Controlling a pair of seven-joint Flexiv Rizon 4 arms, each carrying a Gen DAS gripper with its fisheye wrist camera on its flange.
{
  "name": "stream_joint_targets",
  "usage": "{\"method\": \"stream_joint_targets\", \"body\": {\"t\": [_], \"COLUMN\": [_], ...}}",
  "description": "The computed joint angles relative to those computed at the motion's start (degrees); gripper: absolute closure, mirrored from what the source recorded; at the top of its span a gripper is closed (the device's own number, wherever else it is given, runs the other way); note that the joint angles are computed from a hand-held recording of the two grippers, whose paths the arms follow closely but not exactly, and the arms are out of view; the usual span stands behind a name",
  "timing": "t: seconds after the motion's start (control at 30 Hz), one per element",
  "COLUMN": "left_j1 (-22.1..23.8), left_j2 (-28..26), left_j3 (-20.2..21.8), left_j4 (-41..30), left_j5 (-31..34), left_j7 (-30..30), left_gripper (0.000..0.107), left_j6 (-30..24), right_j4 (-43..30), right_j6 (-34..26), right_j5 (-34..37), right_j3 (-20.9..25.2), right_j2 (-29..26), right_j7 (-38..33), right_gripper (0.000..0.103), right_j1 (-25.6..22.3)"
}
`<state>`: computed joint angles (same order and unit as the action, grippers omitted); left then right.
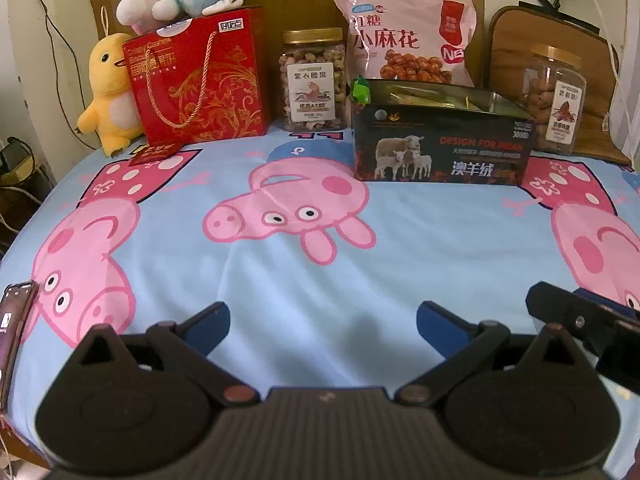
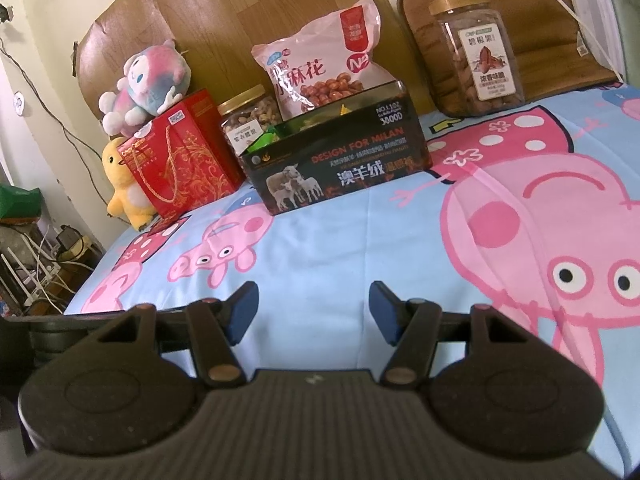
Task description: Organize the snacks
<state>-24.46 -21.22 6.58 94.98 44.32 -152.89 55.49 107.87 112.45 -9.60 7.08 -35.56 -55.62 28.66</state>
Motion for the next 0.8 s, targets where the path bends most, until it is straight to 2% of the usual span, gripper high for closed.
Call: {"method": "stream_joint_targets", "body": {"t": [0.6, 0.8], "left_j1": [0.24, 0.39], "left_j2": [-0.19, -0.40], "left_j3": [-0.31, -0.22], "left_j4": [0.24, 0.17], "left_j5": [-0.70, -1.48], "left_j7": [1.23, 1.73], "left_gripper": [0.004, 0.004], "left_j6": [0.13, 0.29], "right_j4": [-0.08, 0.10], "right_j6": [-0.55, 0.08], "right_j5": [-0.89, -0.36], "right_j3": [1.21, 0.04], "right_j2": [-0.18, -0.07], "right_j7": [0.61, 0.16], "right_gripper": [0.039, 0.039], "right_j1": [-1.16, -0.14]}}
